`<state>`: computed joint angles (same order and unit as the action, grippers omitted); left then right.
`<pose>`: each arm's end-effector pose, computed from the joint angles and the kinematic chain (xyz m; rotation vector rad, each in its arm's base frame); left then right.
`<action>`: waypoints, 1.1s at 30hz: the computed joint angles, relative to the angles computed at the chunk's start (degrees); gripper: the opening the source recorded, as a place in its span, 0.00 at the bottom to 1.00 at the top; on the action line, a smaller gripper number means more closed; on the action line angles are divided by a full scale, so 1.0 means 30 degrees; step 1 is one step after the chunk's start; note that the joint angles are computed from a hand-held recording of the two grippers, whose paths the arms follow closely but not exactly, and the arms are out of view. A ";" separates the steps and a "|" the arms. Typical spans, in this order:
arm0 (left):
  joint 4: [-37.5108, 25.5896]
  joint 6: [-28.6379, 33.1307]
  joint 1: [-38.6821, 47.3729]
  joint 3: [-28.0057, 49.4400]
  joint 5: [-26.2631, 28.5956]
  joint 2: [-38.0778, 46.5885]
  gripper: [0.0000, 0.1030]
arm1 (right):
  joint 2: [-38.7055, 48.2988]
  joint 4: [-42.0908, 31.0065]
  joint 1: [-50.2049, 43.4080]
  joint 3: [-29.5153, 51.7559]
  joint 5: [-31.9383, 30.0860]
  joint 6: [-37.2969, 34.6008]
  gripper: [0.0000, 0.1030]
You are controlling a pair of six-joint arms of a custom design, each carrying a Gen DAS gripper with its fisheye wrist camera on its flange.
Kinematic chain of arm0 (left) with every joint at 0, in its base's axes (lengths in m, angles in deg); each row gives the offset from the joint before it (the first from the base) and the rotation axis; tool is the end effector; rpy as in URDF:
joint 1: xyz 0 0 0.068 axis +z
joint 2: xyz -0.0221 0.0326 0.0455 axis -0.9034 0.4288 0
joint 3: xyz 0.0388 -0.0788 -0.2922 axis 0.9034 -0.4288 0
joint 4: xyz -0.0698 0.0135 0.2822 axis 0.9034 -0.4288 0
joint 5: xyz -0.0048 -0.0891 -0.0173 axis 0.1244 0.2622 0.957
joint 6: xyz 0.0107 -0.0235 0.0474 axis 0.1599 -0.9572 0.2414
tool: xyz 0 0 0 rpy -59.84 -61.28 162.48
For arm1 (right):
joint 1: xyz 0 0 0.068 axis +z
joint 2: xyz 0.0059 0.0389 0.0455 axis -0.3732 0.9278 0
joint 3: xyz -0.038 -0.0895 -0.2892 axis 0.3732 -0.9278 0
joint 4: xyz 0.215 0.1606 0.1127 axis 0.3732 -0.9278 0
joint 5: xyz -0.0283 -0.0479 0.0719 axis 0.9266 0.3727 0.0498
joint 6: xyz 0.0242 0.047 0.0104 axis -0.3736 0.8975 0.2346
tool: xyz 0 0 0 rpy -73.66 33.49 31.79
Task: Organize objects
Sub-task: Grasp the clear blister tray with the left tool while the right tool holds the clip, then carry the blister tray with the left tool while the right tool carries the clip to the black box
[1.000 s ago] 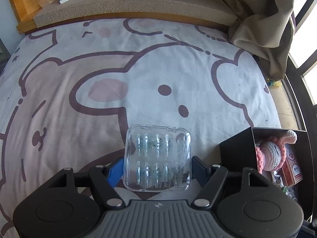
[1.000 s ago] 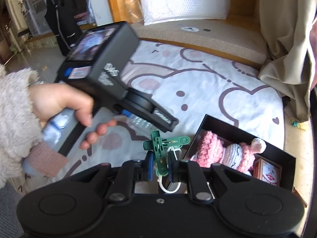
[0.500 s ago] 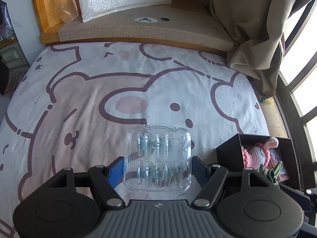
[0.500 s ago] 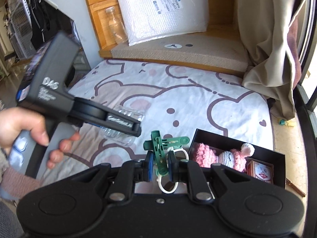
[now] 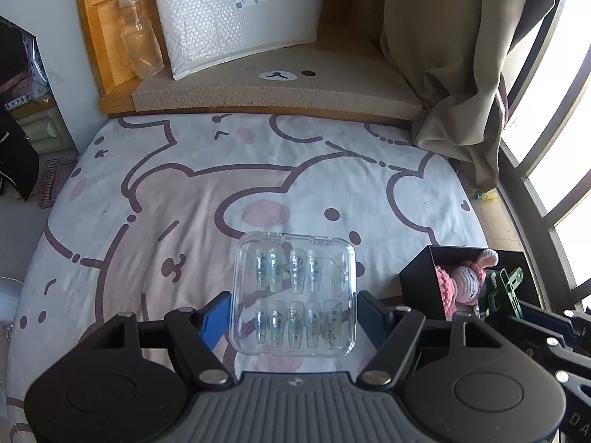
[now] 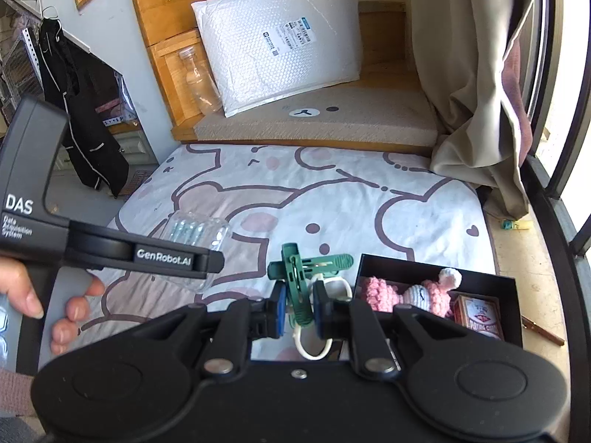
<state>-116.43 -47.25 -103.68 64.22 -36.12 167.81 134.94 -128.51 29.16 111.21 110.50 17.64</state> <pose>0.2727 -0.2193 0.2698 0.5824 2.5223 -0.2846 0.1408 0.1425 0.2761 0.2818 2.3489 0.0823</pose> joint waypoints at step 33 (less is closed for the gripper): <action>0.0363 0.0182 -0.2046 -0.1557 -0.1591 -0.2900 0.71 | -0.2157 -0.8163 0.3051 0.0780 0.2617 1.0543 0.15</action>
